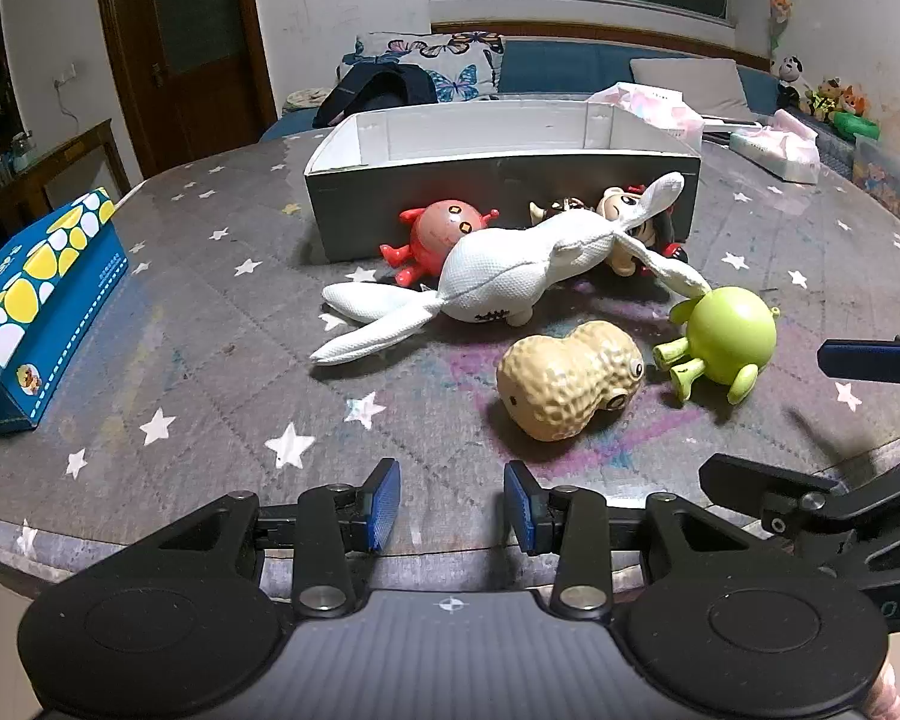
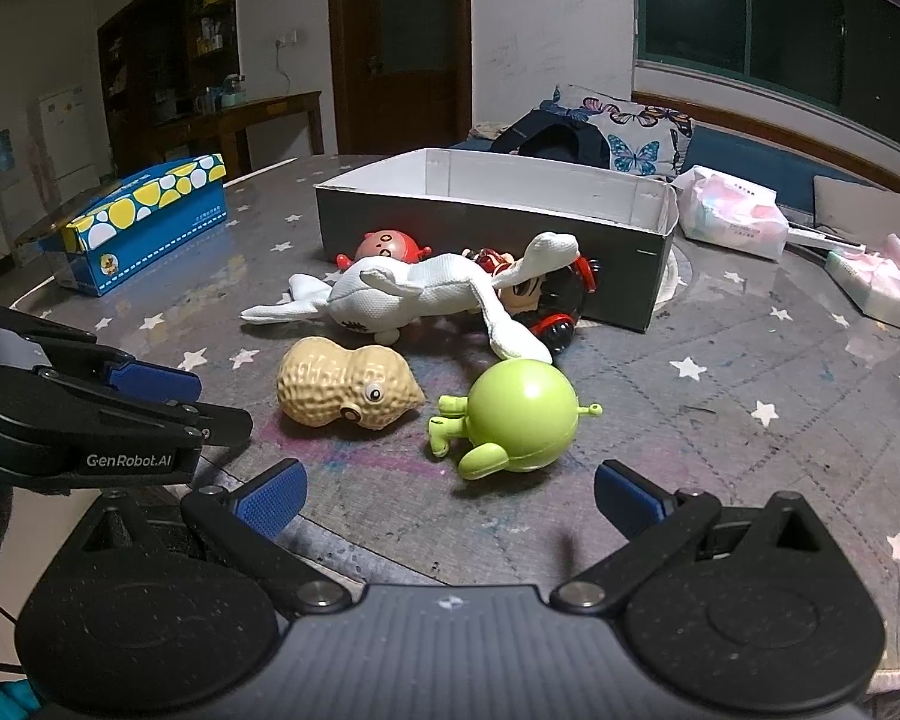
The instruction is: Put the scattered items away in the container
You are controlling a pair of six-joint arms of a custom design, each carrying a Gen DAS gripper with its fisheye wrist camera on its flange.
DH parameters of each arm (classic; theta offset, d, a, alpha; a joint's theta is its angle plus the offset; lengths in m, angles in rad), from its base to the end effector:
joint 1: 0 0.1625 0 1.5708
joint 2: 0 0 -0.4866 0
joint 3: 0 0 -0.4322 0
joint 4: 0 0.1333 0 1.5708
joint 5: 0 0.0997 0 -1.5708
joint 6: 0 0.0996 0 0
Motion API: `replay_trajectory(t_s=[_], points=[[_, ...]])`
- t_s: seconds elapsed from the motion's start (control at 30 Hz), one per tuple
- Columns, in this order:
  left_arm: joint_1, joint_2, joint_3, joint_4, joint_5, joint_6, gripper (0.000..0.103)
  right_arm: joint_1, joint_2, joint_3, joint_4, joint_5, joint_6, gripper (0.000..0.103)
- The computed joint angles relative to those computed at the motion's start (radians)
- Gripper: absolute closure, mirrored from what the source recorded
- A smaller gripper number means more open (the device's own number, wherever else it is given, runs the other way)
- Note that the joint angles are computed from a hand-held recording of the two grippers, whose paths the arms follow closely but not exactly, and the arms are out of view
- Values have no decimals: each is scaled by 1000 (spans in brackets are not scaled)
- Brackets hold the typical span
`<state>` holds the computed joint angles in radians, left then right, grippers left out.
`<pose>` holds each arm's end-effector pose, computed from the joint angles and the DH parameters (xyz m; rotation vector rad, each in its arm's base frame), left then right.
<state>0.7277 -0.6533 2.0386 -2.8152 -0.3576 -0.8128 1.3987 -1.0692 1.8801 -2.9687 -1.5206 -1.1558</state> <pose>-0.2674 -0.5416 -0.0150 0.1313 2.0457 -0.9486 0.0216 -0.6836 0.2483 1.3099 -2.4010 0.6933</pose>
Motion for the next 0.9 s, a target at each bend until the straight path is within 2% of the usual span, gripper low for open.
replay_trajectory(t_s=[0.9], points=[[7,11,-8,-8,-5,9,62,1,8,-9,18,-8,0,0]])
